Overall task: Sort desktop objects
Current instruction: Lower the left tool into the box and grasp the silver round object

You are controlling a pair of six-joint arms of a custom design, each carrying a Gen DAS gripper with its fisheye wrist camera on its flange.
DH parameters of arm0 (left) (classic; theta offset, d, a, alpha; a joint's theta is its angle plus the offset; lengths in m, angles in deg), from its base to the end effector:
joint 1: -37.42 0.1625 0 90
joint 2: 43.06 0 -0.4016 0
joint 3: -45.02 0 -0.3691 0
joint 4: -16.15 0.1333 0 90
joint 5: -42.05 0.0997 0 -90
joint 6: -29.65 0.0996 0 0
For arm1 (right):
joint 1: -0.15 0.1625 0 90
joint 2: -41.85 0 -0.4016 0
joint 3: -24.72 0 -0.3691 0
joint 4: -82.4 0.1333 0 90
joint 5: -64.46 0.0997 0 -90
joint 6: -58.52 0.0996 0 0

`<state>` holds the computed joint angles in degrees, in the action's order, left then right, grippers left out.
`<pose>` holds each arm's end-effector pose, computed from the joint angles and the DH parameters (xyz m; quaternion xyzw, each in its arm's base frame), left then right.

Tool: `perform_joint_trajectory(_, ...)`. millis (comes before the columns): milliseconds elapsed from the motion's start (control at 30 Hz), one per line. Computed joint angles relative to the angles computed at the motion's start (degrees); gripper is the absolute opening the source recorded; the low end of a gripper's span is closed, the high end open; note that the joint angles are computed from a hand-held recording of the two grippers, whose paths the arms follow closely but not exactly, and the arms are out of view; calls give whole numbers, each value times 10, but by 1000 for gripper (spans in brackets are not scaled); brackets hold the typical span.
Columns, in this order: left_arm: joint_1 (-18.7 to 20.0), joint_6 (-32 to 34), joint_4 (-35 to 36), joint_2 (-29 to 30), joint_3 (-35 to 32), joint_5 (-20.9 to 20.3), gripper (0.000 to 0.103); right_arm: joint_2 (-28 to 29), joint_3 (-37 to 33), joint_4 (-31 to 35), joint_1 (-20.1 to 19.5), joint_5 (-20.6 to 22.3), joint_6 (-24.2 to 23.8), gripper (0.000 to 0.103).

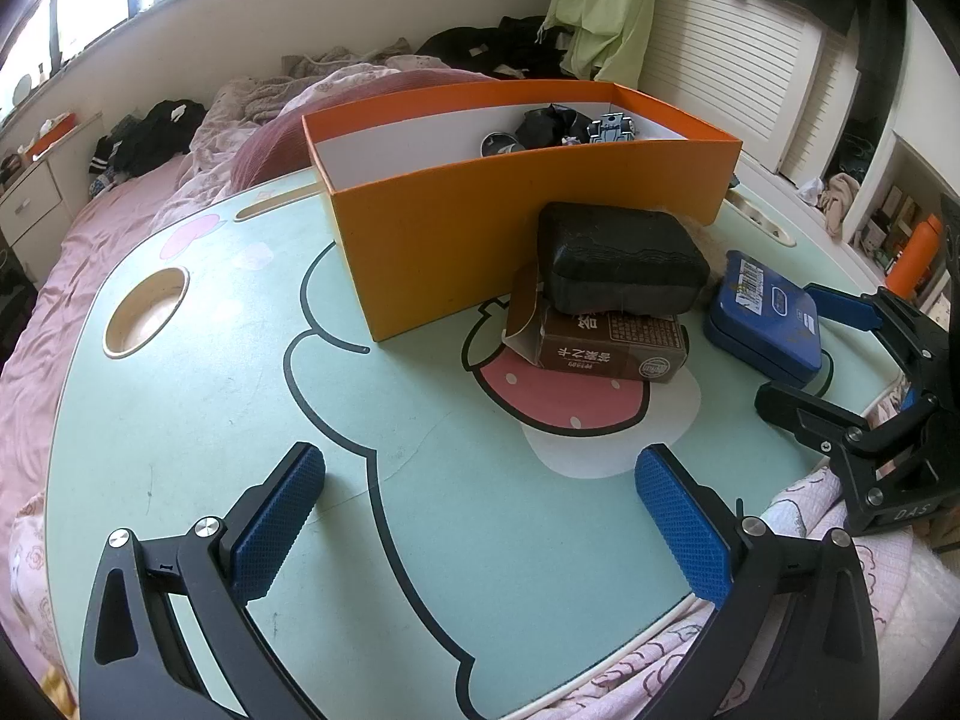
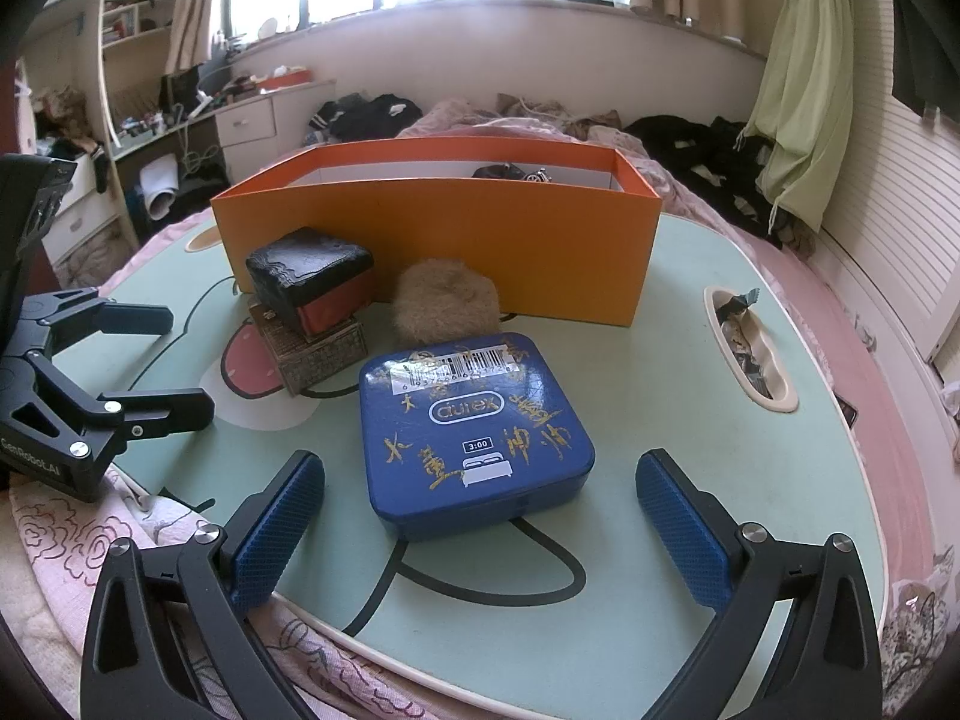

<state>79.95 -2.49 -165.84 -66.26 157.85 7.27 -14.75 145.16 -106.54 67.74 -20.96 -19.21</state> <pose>-0.2035 -0.4786 -0.1010 0.1087 0.8793 -0.3106 0.3443 -0.0686 -0.5369 0.1426 0.4529 -0.8382 0.2226 0.2066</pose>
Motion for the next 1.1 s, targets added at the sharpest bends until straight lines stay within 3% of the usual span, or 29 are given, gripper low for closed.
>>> perform_joint_trajectory(567, 1, -19, 6, -5, 5, 15, 102, -2, 2, 1, -1, 1, -1, 103)
perform_joint_trajectory(700, -20, 45, -79, -7, 5, 58, 90, -1, 2, 0, -1, 1, -1, 103)
perform_joint_trajectory(800, -19, 139, -101, -23, -36, 35, 84, -2, 2, 0, -2, 1, -1, 103)
perform_joint_trajectory(900, 8, 172, -22, -42, -108, -21, 63, -2, 2, 0, -2, 1, -1, 103)
perform_joint_trajectory(1033, 72, 130, 171, -29, -250, -90, 48, -3, 3, 0, -2, 2, -2, 103)
perform_joint_trajectory(1100, 99, 98, 258, -9, -313, -104, 41, -2, 3, -1, -2, 2, -2, 103)
